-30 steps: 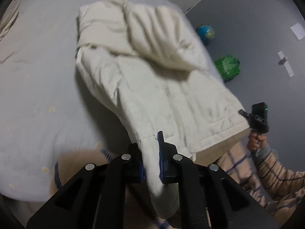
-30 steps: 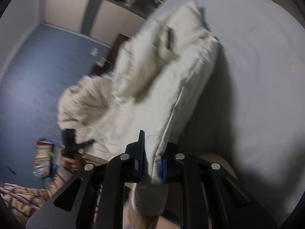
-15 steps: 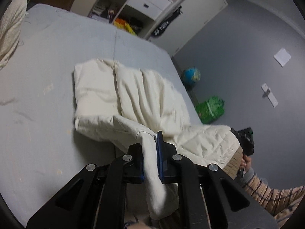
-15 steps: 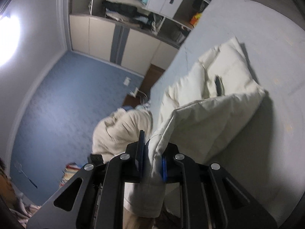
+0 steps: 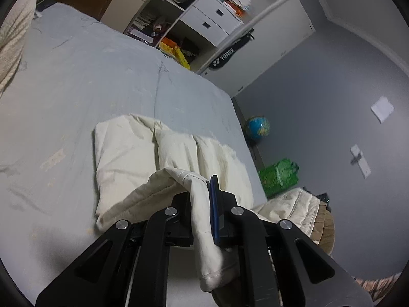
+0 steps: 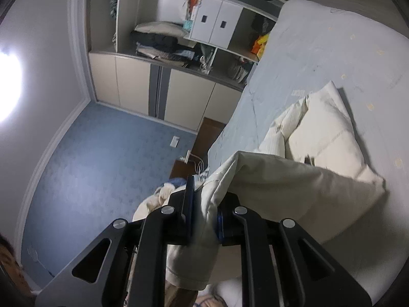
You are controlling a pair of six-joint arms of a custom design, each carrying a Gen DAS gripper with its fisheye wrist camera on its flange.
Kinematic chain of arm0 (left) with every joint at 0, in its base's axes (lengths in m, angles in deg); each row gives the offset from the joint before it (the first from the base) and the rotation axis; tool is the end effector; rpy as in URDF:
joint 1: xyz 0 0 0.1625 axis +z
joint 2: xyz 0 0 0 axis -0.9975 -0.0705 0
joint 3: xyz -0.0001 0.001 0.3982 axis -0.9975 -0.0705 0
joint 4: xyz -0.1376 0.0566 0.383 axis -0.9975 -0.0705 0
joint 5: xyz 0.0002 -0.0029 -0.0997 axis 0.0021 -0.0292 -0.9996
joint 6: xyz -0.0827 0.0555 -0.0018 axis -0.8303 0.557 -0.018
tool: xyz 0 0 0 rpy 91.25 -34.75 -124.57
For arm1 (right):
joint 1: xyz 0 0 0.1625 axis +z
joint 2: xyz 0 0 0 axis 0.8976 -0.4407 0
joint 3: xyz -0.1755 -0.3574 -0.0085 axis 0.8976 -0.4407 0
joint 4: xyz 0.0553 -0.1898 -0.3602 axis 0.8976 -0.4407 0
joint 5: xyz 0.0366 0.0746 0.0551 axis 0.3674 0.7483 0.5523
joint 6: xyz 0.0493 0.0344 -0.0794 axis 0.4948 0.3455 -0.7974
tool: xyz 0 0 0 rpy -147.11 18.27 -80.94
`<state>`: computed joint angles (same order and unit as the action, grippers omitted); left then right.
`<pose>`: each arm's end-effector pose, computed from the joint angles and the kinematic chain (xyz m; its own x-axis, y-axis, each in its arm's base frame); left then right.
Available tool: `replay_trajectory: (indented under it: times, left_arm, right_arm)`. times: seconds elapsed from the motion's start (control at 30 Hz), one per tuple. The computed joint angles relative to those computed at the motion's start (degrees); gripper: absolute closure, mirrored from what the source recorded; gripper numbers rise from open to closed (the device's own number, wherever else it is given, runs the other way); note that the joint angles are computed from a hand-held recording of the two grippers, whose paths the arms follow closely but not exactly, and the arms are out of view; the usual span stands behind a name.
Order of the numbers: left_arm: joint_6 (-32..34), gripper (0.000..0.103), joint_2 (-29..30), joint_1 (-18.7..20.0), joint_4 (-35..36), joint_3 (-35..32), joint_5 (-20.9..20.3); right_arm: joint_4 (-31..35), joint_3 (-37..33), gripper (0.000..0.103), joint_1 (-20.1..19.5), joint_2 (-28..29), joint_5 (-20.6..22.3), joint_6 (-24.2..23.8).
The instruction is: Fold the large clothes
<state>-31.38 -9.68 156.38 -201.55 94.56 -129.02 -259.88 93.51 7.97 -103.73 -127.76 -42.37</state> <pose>-0.0283 -0.4717 0.4754 -0.9278 0.3731 0.0024 0.3372 0.8412 -0.4228 0.1050 -0.2915 0.2611 -0.8656 -0.0830 -0.4939 0.3713 0.5553 -0.7442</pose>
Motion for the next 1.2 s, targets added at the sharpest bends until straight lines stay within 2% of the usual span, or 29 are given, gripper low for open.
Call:
replay_trajectory:
  times: [0.23,0.5,0.77,0.93,1.03,1.07,1.1,1.13,1.17,1.2]
  left_arm:
    - [-4.58,0.093,9.45,1.91,-2.52,-5.92,0.04]
    - [-11.28,0.093,20.93,4.45,-5.26,-13.53,4.10]
    - [-15.03,0.090,29.78,6.39,-3.63,-19.98,8.33]
    - [-18.12,0.086,31.87,7.07,-1.14,-21.80,8.65]
    - [-18.91,0.073,31.30,7.81,-1.66,-21.72,5.91]
    - [-19.25,0.064,30.55,8.08,-1.89,-21.49,4.35]
    - [-19.51,0.048,29.51,8.49,-2.66,-20.98,1.68]
    - [-19.58,0.041,28.43,8.70,-3.58,-20.37,-0.56]
    - [-19.38,0.030,27.13,8.41,-4.65,-19.50,-1.08]
    - [-18.69,0.023,25.84,7.72,-5.80,-18.61,-0.29]
  right_arm:
    - [-4.01,-9.31,0.091,1.91,12.38,-5.54,6.87]
    - [-6.66,-18.99,0.091,2.44,24.38,-13.27,15.63]
    - [-5.96,-25.06,0.091,1.66,31.69,-18.37,18.83]
    - [-2.28,-26.62,0.089,1.19,33.17,-19.97,20.16]
    - [-1.18,-26.01,0.084,0.97,31.70,-18.79,19.22]
    - [-0.57,-25.75,0.081,0.70,30.93,-18.07,19.02]
    - [0.21,-25.33,0.077,0.29,29.95,-16.93,19.17]
    - [-0.04,-24.85,0.066,0.04,29.33,-16.07,19.46]
    - [-1.29,-24.08,0.056,-0.17,28.41,-14.89,19.88]
    - [-1.84,-23.71,0.054,0.02,27.81,-14.65,20.05]
